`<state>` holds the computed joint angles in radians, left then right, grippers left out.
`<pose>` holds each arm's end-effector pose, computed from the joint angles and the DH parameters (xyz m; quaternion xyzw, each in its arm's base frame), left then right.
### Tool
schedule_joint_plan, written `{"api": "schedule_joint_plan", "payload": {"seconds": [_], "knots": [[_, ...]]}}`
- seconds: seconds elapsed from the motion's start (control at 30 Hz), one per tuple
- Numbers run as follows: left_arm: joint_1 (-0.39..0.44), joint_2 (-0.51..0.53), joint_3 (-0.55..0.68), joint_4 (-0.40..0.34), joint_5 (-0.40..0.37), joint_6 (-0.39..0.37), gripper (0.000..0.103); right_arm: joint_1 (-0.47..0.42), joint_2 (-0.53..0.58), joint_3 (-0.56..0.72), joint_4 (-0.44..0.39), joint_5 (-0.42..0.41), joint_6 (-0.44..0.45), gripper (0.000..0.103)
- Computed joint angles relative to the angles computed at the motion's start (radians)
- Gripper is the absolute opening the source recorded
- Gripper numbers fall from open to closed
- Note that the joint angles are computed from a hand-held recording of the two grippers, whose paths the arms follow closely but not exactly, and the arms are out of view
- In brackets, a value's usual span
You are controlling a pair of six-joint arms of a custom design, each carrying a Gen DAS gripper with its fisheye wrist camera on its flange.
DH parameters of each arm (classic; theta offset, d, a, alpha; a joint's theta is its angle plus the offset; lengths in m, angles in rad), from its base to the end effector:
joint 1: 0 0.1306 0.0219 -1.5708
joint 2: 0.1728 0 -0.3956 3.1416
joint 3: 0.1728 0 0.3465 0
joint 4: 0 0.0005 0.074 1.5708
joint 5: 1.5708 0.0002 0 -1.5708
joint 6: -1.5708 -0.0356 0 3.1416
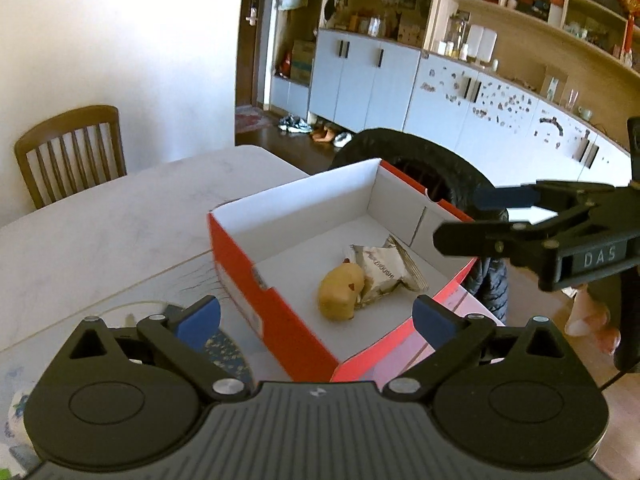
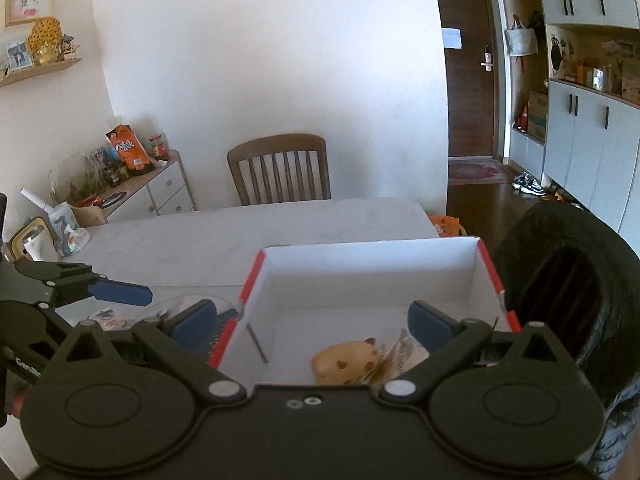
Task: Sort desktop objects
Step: 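Withdraw both tools from the box back toward the table pile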
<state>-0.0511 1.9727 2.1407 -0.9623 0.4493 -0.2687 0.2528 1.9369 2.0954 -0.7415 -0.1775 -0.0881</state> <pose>0.6511 -0.0493 0.4448 0.2269 0.8774 -0.1649 0.3893 0.6356 0.1702 0.4646 -0.1140 0.8706 0.1570 0.4521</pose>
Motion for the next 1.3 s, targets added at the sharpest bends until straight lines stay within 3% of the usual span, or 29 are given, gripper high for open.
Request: {"api": "schedule_joint_plan", "payload": {"seconds": [0.33,0.67,0.87,1.03,1.3], "knots": [[0.097,-0.094,-0.170,0.082,0.072,0.000,0.103,0.097,-0.051,-0.093,0.027,0.105,-0.044,0.102],[0.187,-0.152,-0.281,0.130,0.140,-0.055,0.103,0.186,-0.055,-0.111,0.033,0.184,-0.072,0.102],[0.241,-0.177,-0.342,0.183,0.194,-0.052,0.103,0.223,-0.024,-0.078,0.009,0.210,-0.119,0.102],[0.268,-0.186,-0.378,0.217,0.183,-0.073,0.103,0.251,0.009,-0.042,-0.003,0.235,-0.125,0.102],[0.321,-0.184,-0.420,0.267,0.167,-0.045,0.103,0.288,0.091,0.058,-0.049,0.260,-0.139,0.102]]}}
